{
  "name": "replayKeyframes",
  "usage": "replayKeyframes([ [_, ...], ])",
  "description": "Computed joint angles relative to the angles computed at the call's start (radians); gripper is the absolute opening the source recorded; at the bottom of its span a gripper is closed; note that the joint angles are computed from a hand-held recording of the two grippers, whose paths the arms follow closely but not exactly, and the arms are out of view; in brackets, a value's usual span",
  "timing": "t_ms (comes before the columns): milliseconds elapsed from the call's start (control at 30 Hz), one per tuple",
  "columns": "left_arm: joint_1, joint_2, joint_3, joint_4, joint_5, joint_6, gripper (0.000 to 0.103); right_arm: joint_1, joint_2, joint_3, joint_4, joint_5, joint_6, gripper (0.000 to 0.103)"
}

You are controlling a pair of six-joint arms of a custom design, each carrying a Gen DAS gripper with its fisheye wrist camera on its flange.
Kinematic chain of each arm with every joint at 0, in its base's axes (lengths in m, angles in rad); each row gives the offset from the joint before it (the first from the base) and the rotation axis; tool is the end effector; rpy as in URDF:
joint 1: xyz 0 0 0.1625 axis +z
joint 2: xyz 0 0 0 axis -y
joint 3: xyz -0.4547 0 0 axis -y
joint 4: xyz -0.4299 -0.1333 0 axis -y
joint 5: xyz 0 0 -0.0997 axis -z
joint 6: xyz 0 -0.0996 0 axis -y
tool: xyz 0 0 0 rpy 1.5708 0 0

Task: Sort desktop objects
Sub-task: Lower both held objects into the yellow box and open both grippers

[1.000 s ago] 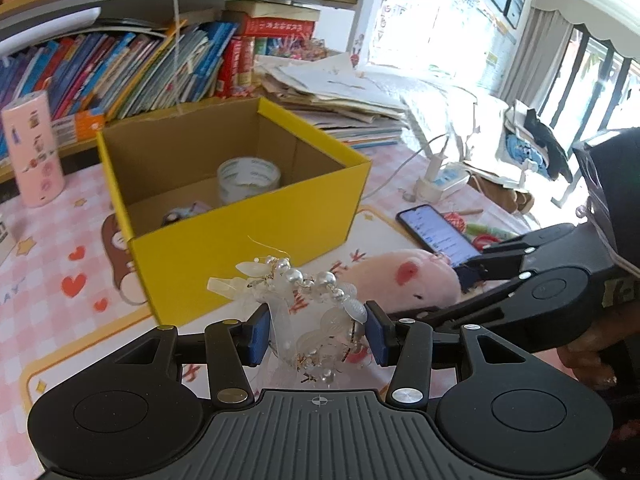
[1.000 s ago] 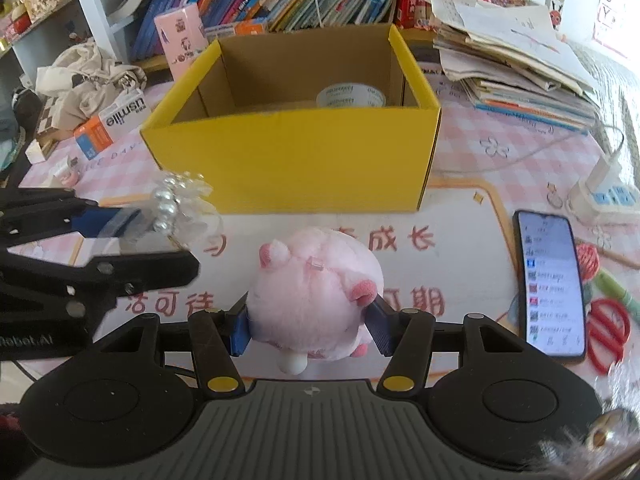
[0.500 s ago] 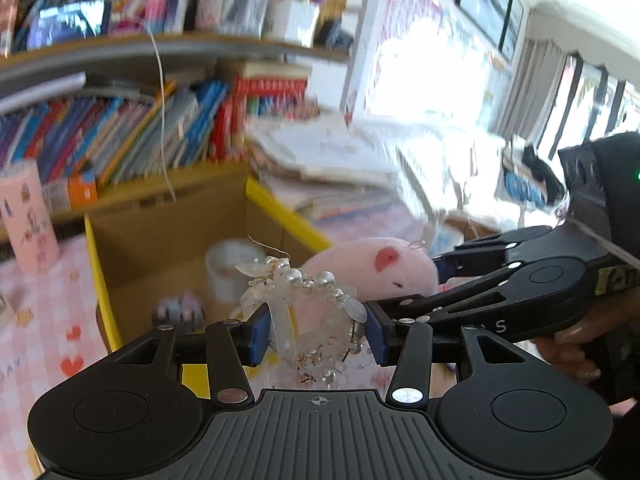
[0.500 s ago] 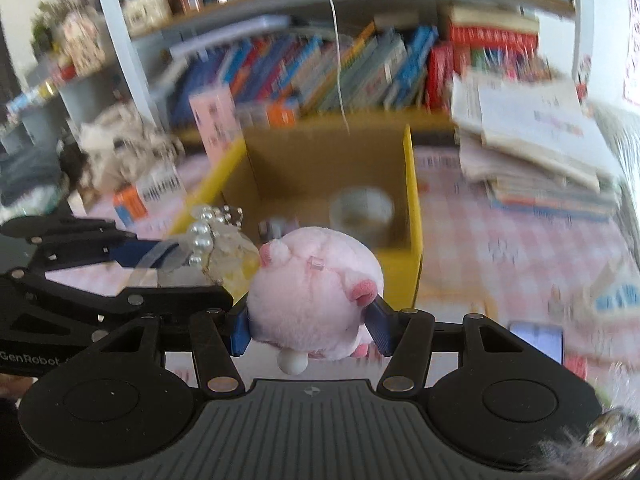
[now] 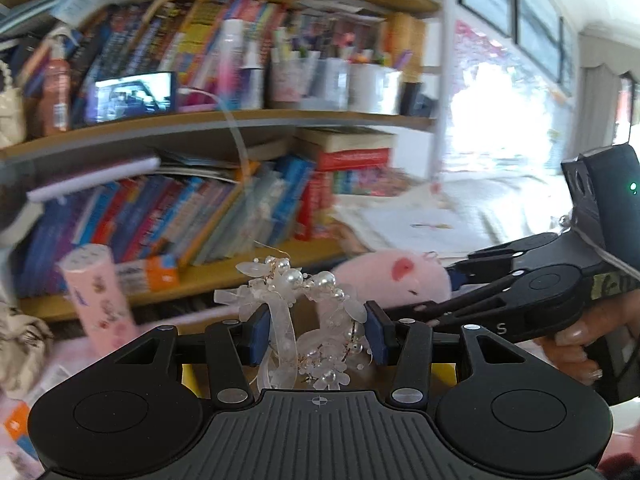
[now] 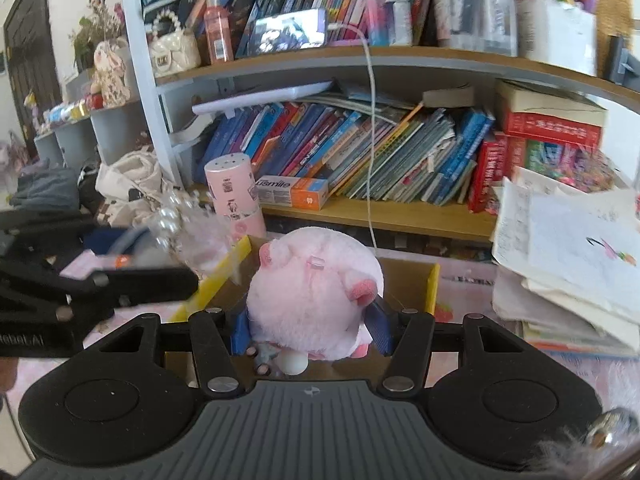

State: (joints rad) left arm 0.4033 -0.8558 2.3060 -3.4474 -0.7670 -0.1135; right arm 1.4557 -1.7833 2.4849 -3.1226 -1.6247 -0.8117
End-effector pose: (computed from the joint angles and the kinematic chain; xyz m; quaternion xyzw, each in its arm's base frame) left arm -0.3511 -0.3727 0.0574 0.3808 0.8191 -0.3846 0.1902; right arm 0.0843 -0.3852 0.3388 0.3004 -0.8598 0.3578 0.2062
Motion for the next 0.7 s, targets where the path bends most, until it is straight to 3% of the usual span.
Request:
replayKeyframes([
  [167, 0.051, 0.037, -0.058, 0.154, 0.023, -0.013, 0.047, 0.024, 0.157, -0.094, -0.006, -0.056, -0.039, 0.054],
  [400, 0.099, 0.081, -0.103, 0.309, -0.034, -0.049, 0.047, 0.064, 0.348, -0.223, 0.053, -0.21, -0.12, 0.054],
  [700, 0.131, 0.09, -0.135, 0.473, -0.079, -0.14, 0.048, 0.085, 0.454, -0.291, 0.148, -0.284, -0.182, 0.055],
])
